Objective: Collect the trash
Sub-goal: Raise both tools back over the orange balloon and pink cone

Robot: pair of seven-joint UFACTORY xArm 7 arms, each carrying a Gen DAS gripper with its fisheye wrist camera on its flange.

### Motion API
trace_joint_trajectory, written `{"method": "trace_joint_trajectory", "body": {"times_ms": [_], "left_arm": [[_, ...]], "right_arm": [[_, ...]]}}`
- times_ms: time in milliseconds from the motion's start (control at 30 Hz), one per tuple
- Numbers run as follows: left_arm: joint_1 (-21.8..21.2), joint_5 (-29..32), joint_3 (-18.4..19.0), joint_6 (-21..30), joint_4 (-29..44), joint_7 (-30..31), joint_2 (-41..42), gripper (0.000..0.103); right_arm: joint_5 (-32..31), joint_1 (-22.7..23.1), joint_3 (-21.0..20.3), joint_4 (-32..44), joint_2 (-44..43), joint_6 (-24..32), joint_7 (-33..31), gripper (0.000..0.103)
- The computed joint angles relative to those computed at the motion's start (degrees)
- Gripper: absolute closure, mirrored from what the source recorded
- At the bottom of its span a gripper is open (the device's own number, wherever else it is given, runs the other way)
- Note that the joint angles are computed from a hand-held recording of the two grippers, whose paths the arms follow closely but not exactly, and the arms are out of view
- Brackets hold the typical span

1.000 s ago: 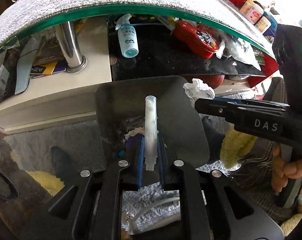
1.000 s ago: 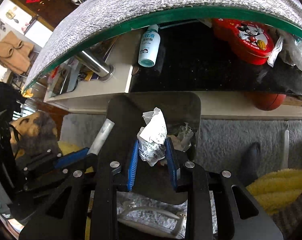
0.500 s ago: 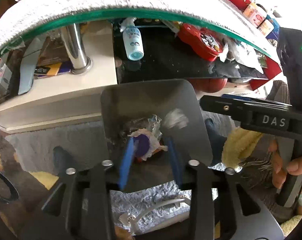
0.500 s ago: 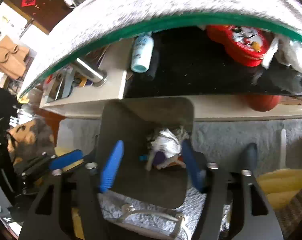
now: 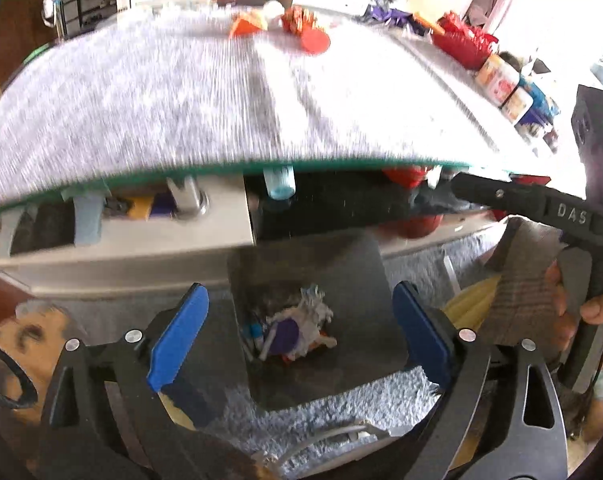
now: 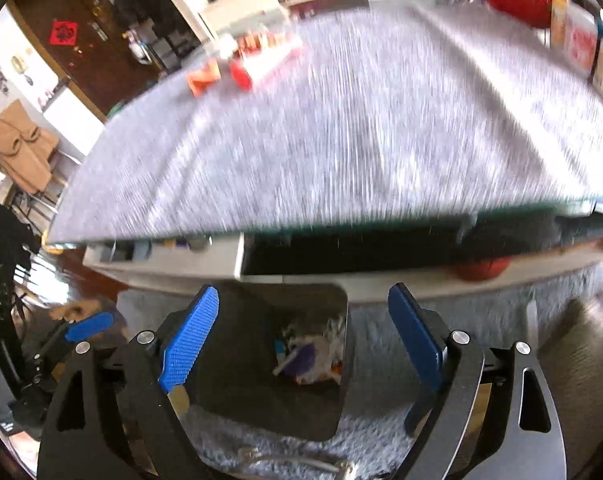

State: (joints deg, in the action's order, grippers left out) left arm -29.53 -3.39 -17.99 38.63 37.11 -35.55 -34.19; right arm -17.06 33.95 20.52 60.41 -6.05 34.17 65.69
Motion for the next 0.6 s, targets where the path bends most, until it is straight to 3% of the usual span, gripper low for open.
{"method": "trace_joint_trajectory", "body": {"times_ms": [333, 600], "left_arm": [[4.92, 4.44, 2.06, 0.66, 8.54, 5.13, 5.18, 0.015], [10.11, 8.25, 3.7, -1.11, 17.88, 7.35, 15.13, 0.015]], "right_arm": [[-3.45, -1.68, -2.15, 10.0, 4.33, 2.35, -5.26, 0.015], [-4.74, 0.05, -6.1, 24.0, 15.53, 4.07, -10.18, 0.015]]}}
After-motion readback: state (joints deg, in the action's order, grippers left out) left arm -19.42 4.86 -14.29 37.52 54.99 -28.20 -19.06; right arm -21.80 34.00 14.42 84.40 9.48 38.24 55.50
